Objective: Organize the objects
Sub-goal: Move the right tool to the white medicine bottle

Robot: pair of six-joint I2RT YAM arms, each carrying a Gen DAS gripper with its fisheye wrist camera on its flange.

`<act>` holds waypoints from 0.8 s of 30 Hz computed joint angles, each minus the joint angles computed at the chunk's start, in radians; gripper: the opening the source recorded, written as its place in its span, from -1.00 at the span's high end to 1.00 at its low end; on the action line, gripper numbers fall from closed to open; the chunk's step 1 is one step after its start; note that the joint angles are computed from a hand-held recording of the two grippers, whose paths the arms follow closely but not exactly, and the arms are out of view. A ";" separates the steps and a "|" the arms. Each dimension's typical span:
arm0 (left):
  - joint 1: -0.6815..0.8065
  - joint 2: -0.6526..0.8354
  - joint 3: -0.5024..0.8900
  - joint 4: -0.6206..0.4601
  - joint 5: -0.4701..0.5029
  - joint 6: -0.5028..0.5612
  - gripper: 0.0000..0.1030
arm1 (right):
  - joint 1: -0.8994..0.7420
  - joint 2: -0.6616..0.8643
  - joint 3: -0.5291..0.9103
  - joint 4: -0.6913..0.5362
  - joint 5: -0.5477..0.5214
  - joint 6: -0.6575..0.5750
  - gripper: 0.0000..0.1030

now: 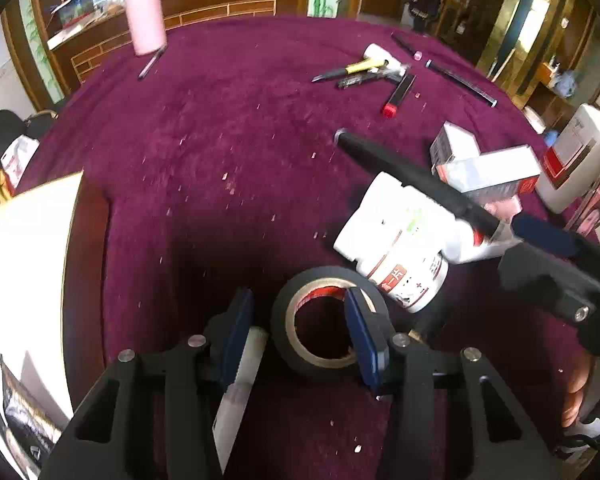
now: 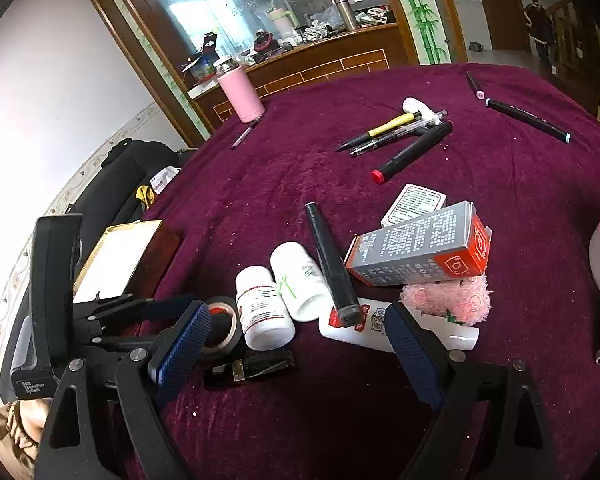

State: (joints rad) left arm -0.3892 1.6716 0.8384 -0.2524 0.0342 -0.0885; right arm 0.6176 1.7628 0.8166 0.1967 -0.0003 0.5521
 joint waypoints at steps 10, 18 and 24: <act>-0.001 0.021 0.005 -0.023 -0.034 0.052 0.50 | 0.001 -0.004 0.000 -0.003 0.005 0.011 -0.80; -0.044 0.037 0.006 0.012 -0.105 0.042 0.60 | 0.007 0.007 0.010 -0.014 0.012 0.008 -0.80; -0.069 -0.041 -0.045 0.027 -0.111 0.017 0.74 | -0.001 0.001 0.000 -0.006 0.012 0.019 -0.80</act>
State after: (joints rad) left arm -0.4583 1.6303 0.7937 -0.2257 -0.0770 -0.0711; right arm 0.6165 1.7633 0.8166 0.1906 0.0119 0.5711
